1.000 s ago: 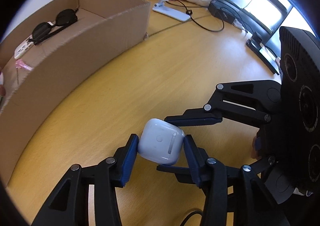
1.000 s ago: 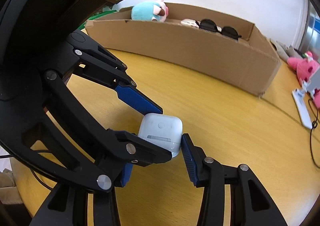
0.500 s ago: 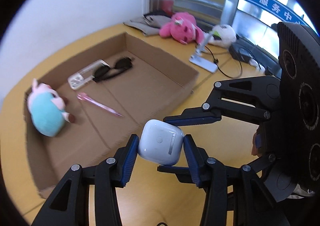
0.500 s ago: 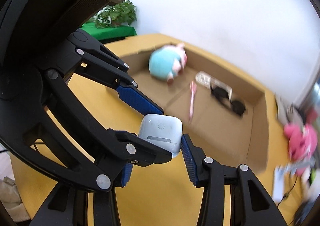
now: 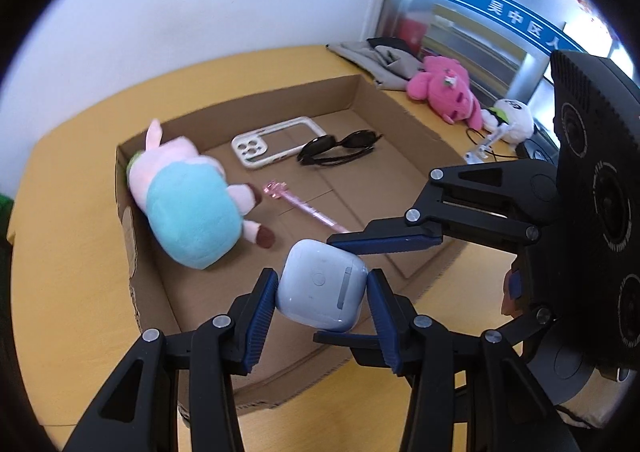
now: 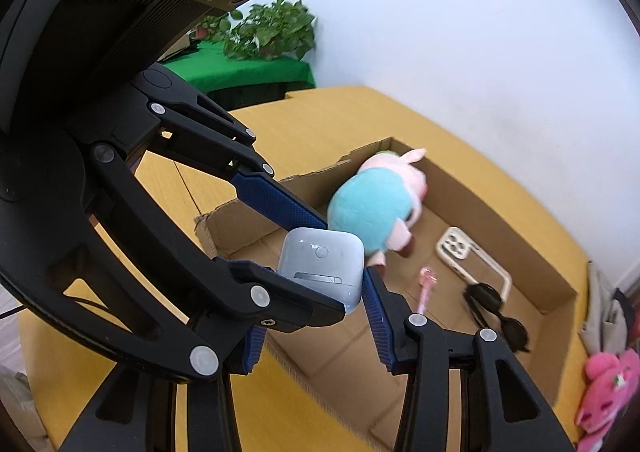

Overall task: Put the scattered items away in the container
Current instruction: 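Carry the earbuds case over the box with the right gripper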

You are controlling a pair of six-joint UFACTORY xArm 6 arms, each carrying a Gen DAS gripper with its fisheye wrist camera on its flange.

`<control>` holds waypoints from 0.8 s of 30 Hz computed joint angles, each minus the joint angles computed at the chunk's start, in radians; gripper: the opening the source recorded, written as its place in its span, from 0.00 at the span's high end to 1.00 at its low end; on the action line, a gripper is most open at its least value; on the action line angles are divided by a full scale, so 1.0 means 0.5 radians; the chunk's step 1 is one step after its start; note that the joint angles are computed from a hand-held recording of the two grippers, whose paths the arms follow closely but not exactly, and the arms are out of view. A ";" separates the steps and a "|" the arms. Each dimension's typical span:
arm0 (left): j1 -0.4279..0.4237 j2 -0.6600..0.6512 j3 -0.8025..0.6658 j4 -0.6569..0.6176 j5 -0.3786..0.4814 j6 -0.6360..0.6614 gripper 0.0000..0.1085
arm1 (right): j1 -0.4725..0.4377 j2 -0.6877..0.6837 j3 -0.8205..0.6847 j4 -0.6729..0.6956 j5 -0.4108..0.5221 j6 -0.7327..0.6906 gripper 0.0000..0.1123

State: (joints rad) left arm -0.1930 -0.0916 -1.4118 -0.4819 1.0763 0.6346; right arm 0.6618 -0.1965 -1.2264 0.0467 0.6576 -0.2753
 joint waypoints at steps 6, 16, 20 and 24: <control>0.119 0.232 -0.136 -0.071 0.150 -0.026 0.59 | -0.062 0.354 -0.299 0.302 0.179 -0.206 0.58; 0.210 0.493 -0.279 -0.096 0.386 -0.286 0.59 | -0.134 0.781 -0.782 0.512 0.745 -0.431 0.58; 0.219 0.594 -0.376 -0.054 0.490 -0.418 0.60 | -0.166 0.965 -1.023 0.550 0.996 -0.519 0.58; 0.195 0.652 -0.428 0.025 0.537 -0.508 0.62 | -0.170 1.062 -1.127 0.520 1.112 -0.574 0.58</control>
State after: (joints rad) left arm -0.0956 0.2343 -1.6258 -0.4693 1.3448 0.3808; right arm 0.5769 0.3345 -1.7897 0.3069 1.2138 -0.5621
